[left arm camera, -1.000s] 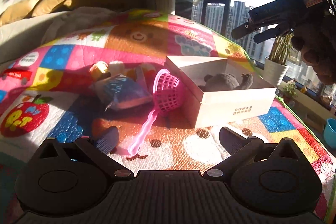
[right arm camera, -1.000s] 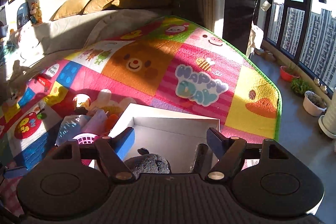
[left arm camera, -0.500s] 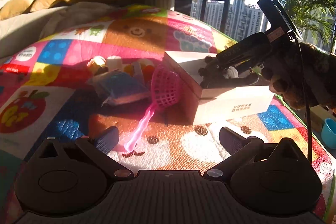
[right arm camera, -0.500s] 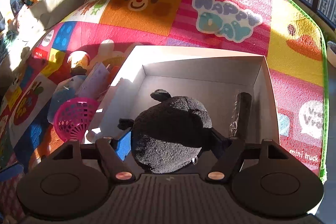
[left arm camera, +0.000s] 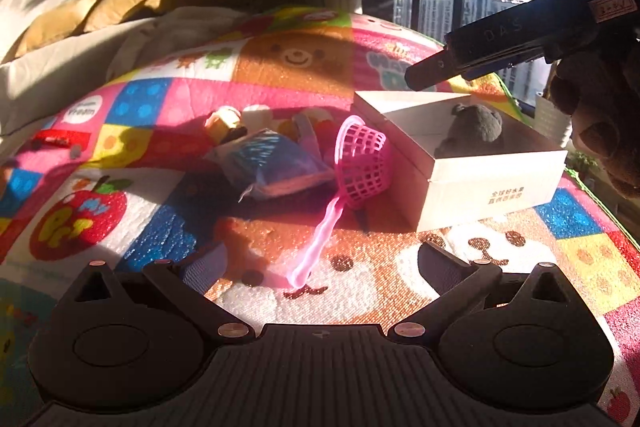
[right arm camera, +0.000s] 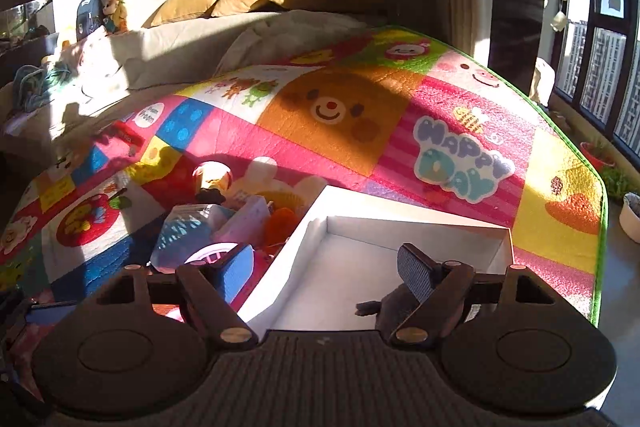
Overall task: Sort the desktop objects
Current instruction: 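Grasp the pink mesh basket scoop with the right tool and lift it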
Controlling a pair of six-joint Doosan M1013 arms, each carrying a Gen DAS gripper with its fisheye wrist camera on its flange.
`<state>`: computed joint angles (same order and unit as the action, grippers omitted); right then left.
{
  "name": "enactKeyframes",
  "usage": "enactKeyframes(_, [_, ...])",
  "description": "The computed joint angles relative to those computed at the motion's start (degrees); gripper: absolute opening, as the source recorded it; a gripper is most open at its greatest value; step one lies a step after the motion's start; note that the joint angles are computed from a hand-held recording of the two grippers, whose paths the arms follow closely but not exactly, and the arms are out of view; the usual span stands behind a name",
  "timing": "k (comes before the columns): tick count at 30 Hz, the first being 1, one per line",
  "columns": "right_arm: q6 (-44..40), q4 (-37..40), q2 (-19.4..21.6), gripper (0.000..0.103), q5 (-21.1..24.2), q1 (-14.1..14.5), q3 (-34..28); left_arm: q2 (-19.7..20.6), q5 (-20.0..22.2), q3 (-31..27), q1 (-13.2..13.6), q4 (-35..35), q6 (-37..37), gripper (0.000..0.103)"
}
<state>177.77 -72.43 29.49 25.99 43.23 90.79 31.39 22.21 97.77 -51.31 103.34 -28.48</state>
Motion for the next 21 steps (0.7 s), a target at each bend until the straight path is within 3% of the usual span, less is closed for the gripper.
enactKeyframes(5, [-11.96, 8.33, 4.74, 0.081, -1.15, 0.84, -5.77, -1.3, 2.53, 1.5, 0.56, -2.13, 1.63, 0.103])
enactKeyframes(9, [-16.78, 8.93, 7.96, 0.08, 3.98, 2.19, -8.86, -2.22, 4.67, 2.71, 1.21, -3.37, 1.33, 0.103])
enactKeyframes(10, [-17.3, 8.3, 8.32, 0.066, 5.12, 2.54, -9.0, -2.33, 5.01, 2.85, 1.36, -3.71, 1.03, 0.103])
enactKeyframes(11, [-16.3, 6.46, 8.37, 0.064, 6.32, 3.02, -8.67, -2.45, 5.41, 3.01, 1.54, -4.03, 0.54, 0.103])
enactKeyframes(18, [-4.84, -2.08, 1.32, 0.063, -1.27, 5.38, 2.38, -3.01, 5.65, 3.26, 1.93, -3.95, -2.45, 0.103])
enactKeyframes(21, [3.33, -6.68, -1.95, 0.063, -1.07, 6.35, 7.86, -2.76, 4.12, 2.78, 1.57, -2.4, -2.03, 0.103])
